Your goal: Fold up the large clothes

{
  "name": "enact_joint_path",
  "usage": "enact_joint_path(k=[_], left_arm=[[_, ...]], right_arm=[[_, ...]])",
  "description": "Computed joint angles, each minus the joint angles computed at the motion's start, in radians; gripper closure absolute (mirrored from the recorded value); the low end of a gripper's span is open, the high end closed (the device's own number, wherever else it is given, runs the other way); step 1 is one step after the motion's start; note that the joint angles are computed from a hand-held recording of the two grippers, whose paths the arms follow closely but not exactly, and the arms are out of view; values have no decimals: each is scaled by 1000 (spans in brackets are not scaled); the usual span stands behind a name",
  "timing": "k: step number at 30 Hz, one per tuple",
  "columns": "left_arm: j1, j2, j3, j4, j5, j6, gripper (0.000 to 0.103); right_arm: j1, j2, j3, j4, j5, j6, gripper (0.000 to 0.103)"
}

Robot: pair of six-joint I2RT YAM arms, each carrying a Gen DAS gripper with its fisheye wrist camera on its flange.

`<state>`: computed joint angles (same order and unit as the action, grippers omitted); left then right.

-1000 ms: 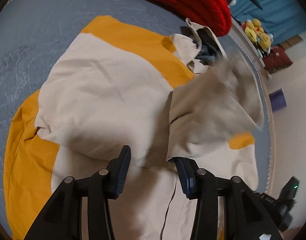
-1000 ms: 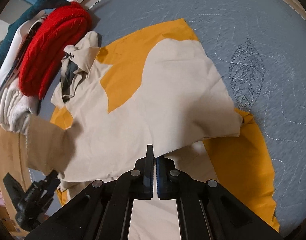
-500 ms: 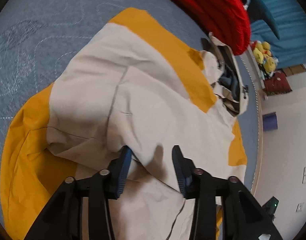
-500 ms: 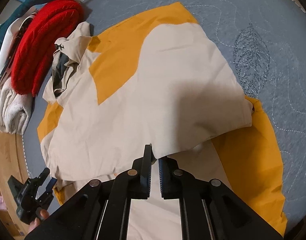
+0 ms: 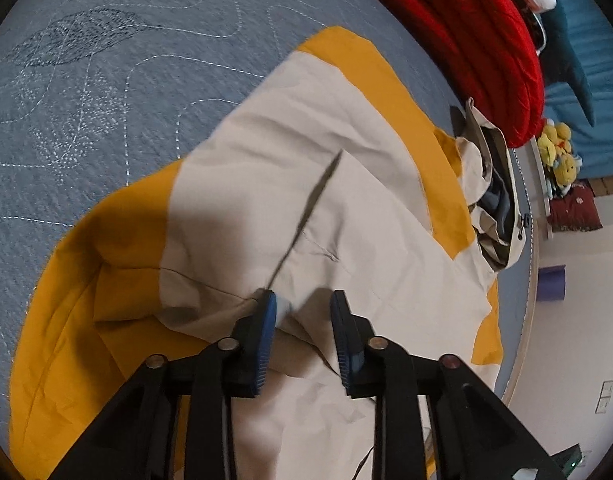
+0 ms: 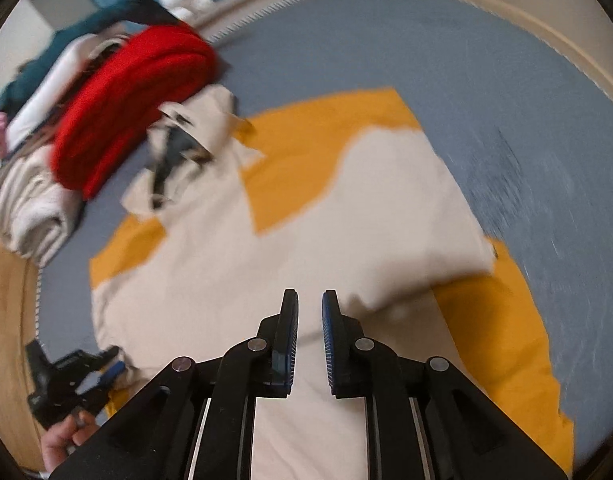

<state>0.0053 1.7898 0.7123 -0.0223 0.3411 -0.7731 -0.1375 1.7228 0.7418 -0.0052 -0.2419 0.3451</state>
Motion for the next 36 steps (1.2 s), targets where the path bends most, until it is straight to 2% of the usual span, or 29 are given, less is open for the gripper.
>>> enact_joint_path(k=[1, 3, 6, 9, 11, 12, 13, 15, 17, 21, 22, 24, 28, 32, 35, 36], left_arm=[[3, 2, 3, 1, 2, 5, 101], [10, -20, -2, 5, -2, 29, 103], [9, -95, -11, -7, -20, 66, 103], [5, -167, 6, -68, -67, 132, 103], [17, -158, 27, -95, -81, 162, 103], [32, -128, 43, -103, -56, 183, 98], [40, -96, 59, -112, -31, 195, 86], [42, -34, 84, -122, -2, 208, 67], [27, 26, 106, -126, 6, 241, 62], [-11, 95, 111, -86, -37, 248, 64], [-15, 93, 110, -83, -43, 246, 72], [-14, 64, 107, -86, -9, 265, 98], [-14, -96, 77, -115, -8, 285, 98], [13, -251, 41, -174, -64, 305, 98], [19, -211, 72, -239, -104, 315, 92], [23, -173, 99, -276, -104, 333, 87]], right_arm=[[-11, 9, 19, 3, -30, -18, 86], [-35, 50, 73, -11, -88, -54, 80], [-85, 143, 160, -56, -144, -59, 75], [-149, 236, 236, -101, -151, -14, 75], [-185, 265, 260, -115, -135, 13, 75], [-194, 269, 266, -120, -130, 20, 75], [-199, 271, 274, -127, -131, 18, 75], [-201, 271, 283, -137, -138, 4, 75], [-201, 267, 285, -141, -139, -1, 75], [-214, 265, 295, -154, -146, -17, 75], [-216, 261, 296, -151, -145, -20, 75], [-230, 255, 301, -147, -155, -28, 75], [-241, 240, 306, -127, -169, -12, 75], [-221, 243, 300, -116, -201, 3, 75], [-196, 284, 312, -137, -230, -13, 75], [-192, 315, 329, -163, -240, -24, 75]])
